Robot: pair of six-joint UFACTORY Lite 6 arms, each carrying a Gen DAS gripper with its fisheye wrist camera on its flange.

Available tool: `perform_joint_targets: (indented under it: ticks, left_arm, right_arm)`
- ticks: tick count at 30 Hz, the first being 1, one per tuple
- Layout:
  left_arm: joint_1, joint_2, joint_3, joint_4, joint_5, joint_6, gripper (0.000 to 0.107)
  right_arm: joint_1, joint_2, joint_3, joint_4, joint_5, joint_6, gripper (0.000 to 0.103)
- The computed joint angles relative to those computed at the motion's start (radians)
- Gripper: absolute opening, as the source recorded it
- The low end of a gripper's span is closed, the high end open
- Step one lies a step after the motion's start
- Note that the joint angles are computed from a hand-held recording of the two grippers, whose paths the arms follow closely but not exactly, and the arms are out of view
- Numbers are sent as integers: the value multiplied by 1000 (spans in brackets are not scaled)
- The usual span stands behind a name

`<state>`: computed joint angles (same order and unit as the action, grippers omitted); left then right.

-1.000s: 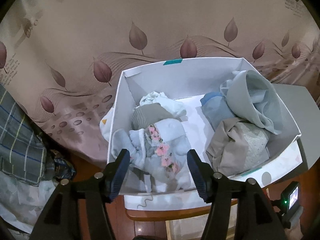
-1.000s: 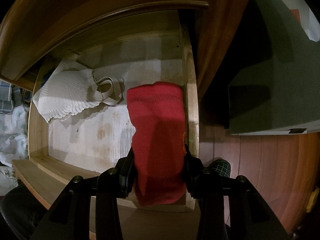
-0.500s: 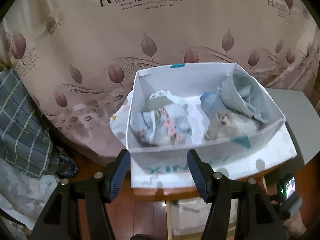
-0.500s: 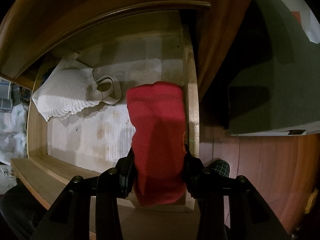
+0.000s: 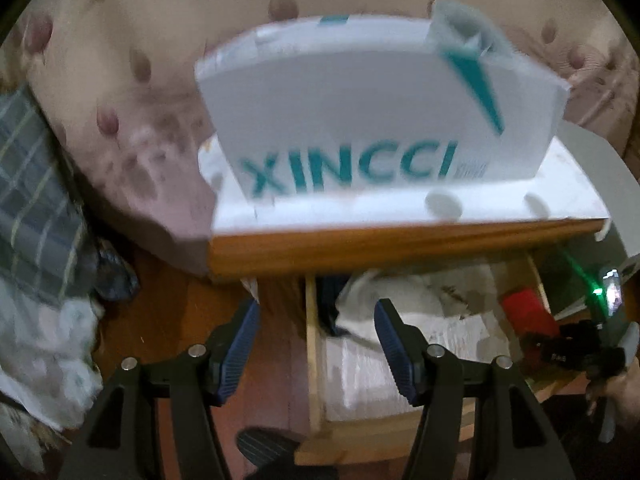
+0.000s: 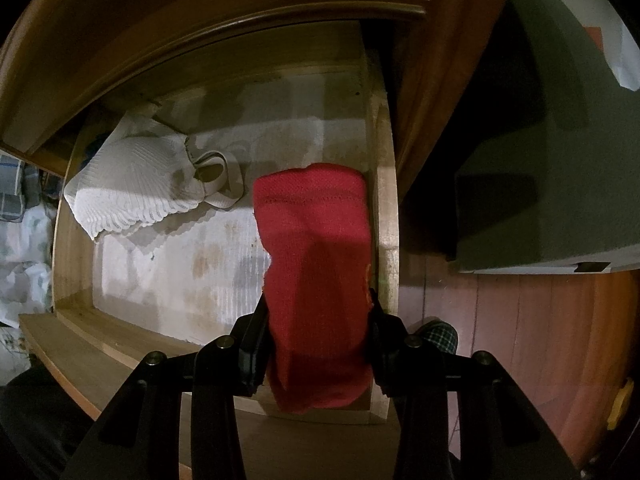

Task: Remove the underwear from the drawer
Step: 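Withdraw the left gripper from the box back to the drawer, then carry the red sock into the white box and open the right gripper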

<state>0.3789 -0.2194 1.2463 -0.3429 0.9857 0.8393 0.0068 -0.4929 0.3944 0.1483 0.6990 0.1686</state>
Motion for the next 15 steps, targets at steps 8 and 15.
perform_joint_targets:
  ticks: [8,15]
  left_arm:
    - [14,-8,-203,-38,-166,-71,61]
    - [33,-36,-324,-68,-259,14,61]
  right_arm:
    - [11,-10,-5,-7,-3,14,38]
    - [1,-34,-15,-1,2,6,38]
